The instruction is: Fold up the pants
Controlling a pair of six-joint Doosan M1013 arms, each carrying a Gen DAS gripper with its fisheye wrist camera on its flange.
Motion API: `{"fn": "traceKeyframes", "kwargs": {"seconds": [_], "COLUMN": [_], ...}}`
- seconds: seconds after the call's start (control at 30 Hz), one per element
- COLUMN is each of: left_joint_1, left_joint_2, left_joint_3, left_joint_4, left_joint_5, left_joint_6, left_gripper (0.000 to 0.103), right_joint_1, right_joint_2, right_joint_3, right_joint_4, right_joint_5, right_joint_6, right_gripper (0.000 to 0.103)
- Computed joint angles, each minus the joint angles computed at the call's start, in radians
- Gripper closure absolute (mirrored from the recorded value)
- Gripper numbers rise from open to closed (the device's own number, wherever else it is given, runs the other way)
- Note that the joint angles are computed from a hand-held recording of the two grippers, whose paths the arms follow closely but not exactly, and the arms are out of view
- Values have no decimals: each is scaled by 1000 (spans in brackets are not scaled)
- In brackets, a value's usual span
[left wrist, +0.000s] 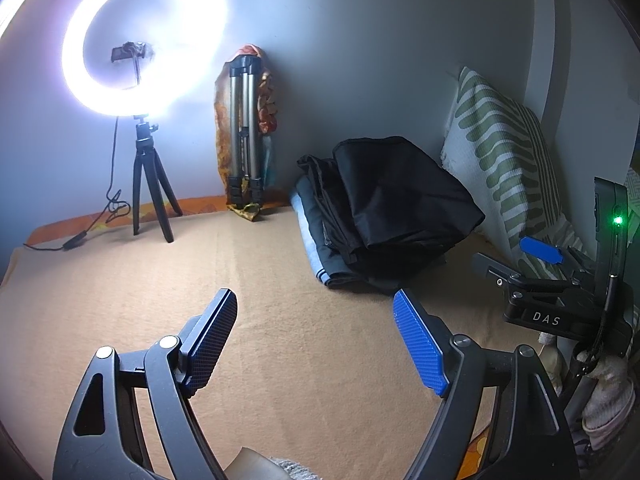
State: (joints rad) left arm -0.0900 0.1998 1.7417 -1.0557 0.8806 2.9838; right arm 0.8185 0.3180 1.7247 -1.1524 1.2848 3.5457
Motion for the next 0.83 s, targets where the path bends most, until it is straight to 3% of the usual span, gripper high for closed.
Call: {"fn": "traceKeyframes", "kwargs": {"seconds": [0.83], "left_joint_1": [-5], "left_joint_2": [-11], "left_joint_3": [18], "left_joint_4": [-34], "left_joint_5": [-2], "left_joint_6": [63], "left_gripper": [22], "right_joint_1": [-5], "right_joint_2": [-3], "right_joint_3": [2], "right_joint_4": [6], "right_joint_5": [-12], "right_joint_6": [-12], "right_gripper": [0]}}
